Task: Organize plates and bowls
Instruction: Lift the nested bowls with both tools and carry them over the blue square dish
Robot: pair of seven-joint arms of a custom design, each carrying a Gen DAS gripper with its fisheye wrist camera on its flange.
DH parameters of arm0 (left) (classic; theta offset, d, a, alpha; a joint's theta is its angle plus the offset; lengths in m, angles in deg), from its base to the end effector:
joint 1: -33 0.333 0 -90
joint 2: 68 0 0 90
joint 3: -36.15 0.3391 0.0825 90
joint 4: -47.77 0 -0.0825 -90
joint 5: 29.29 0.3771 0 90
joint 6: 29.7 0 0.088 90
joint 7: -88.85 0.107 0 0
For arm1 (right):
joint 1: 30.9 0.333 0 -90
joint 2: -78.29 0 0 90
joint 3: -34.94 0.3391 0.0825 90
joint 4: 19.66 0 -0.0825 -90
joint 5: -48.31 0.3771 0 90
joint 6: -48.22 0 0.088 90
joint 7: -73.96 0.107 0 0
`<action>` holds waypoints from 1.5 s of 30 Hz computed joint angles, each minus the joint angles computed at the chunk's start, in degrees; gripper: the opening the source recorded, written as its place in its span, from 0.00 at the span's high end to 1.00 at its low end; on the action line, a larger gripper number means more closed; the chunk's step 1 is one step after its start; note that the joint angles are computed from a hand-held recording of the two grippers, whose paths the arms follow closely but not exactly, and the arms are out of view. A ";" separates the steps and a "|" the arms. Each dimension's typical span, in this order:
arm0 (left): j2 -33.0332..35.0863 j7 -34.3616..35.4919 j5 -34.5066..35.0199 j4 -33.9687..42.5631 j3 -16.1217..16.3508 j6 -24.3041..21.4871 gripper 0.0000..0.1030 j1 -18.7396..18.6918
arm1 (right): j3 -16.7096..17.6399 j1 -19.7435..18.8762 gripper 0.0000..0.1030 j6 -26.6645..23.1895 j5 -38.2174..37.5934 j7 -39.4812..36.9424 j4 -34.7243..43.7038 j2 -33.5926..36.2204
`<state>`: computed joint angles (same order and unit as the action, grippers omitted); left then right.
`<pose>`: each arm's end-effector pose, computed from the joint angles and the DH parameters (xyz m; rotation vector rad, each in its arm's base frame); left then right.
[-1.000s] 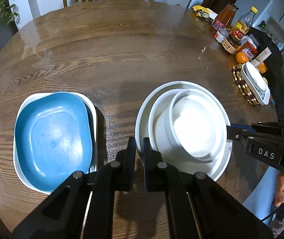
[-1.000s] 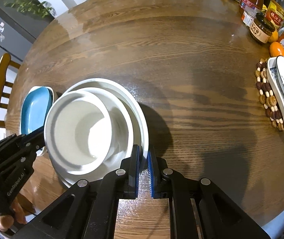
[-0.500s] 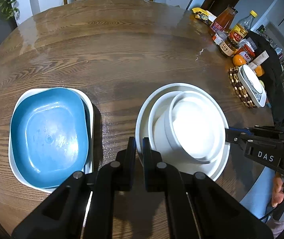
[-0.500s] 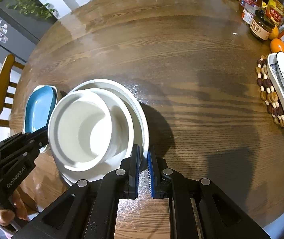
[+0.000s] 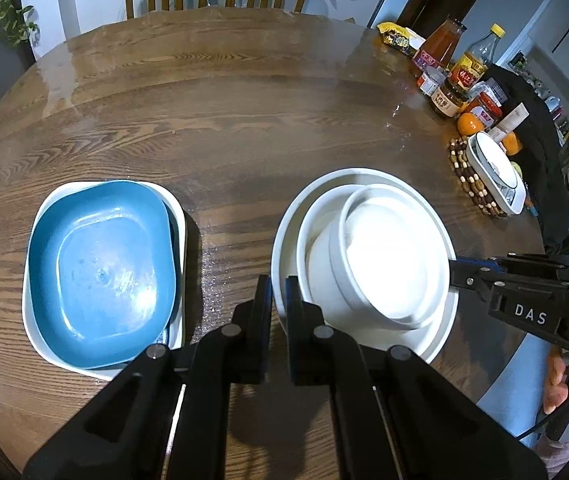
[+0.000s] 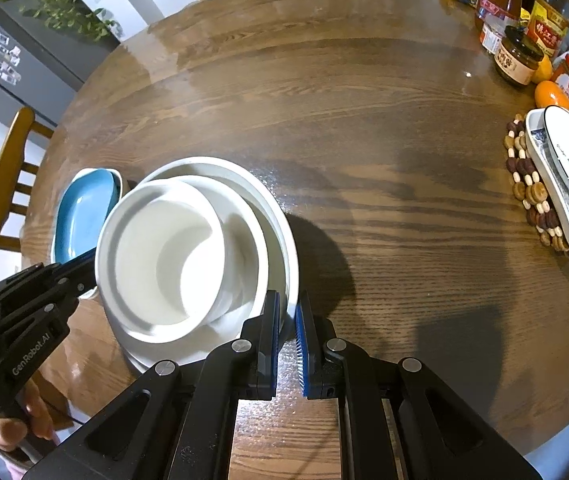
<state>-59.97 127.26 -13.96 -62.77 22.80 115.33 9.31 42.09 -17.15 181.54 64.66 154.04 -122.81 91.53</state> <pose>0.5014 -0.3737 0.4948 -2.1226 1.9582 -0.6818 0.6057 0.2299 0.4756 -2.2635 1.5588 0.0225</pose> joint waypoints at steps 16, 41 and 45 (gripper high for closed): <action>-3.04 -3.60 3.89 -1.64 -0.60 -0.88 0.99 0.43 | 0.02 0.97 0.89 1.43 -1.14 0.65 -1.27 -2.04; -10.66 -8.35 6.85 -7.84 -2.84 -0.92 0.99 4.82 | 1.01 3.84 0.89 1.79 -2.20 0.52 0.84 -2.47; -12.14 -8.81 6.91 -9.10 -3.31 -1.10 0.99 5.85 | 1.31 4.52 0.89 1.64 -2.84 0.88 1.74 -2.07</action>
